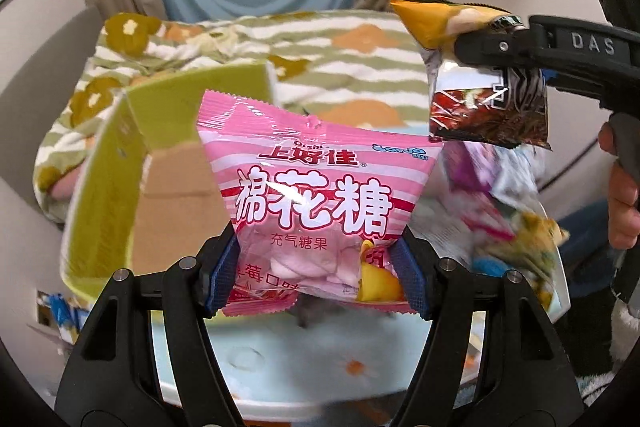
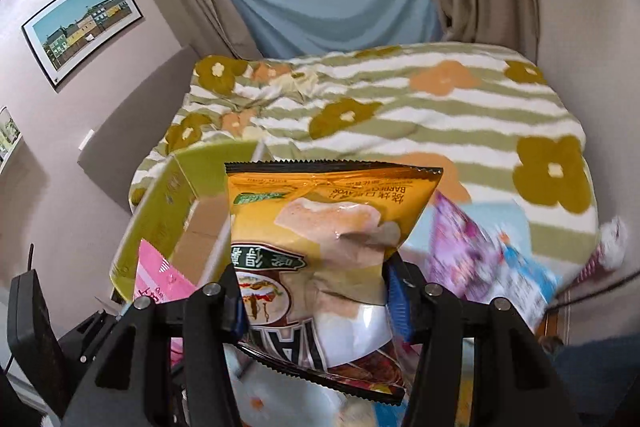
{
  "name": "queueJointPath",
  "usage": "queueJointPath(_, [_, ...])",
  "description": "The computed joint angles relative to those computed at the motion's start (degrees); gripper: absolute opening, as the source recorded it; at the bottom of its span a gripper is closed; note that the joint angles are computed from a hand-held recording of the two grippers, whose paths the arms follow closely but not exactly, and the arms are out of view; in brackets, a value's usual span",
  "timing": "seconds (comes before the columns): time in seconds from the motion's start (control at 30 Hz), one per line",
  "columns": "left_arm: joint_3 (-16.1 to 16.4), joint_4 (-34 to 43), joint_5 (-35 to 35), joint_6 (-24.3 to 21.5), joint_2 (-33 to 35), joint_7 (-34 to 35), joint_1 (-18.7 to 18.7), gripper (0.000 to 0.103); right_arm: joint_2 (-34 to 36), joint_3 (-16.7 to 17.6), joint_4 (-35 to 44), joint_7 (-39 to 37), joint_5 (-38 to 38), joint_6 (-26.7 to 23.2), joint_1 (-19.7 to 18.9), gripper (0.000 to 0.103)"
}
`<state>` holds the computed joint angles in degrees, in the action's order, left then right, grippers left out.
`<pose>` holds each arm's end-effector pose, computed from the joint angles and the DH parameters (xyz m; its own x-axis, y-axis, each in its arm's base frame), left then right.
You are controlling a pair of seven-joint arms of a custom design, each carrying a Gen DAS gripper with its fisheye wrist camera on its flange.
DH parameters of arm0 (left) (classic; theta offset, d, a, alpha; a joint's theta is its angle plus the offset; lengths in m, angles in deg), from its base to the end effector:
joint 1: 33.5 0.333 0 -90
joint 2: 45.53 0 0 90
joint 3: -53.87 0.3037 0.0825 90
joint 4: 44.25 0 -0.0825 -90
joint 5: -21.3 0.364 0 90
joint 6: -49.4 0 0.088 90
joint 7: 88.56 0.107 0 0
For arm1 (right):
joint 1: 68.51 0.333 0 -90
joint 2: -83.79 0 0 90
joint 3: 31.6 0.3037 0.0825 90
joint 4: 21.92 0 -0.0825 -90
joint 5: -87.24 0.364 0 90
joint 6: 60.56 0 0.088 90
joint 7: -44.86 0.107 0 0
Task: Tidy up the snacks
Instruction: 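Carry both bags over the yellow box and open both tools to drop them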
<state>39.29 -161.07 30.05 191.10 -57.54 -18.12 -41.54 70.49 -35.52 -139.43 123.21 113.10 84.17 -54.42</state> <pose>0.4820 -0.2132 0.5973 -0.1560 -0.9877 0.0070 -0.7817 0.1191 -0.6121 0.5131 0.0841 0.6126 0.2129 -0.9253 -0.3139 -0.7664 0.0411 -0.6410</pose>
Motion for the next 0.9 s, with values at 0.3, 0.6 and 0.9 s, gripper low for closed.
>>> queueJointPath(0.3, [6.68,12.65,-2.6,-1.35,10.92,11.86,5.18,0.067,15.97,6.23,18.81,11.81,-9.51,-0.7,0.97,0.05])
queueJointPath(0.6, [10.01,30.12,-4.8,-9.04,28.6,19.76,7.52,0.07,30.76,9.49,34.64,23.36,-18.82,-6.49,3.09,0.05])
queueJointPath(0.9, [11.68,29.79,-2.58,-8.21,30.39,19.49,6.8,0.103,36.31,9.47,40.95,27.81,-25.08,-11.54,4.17,0.05])
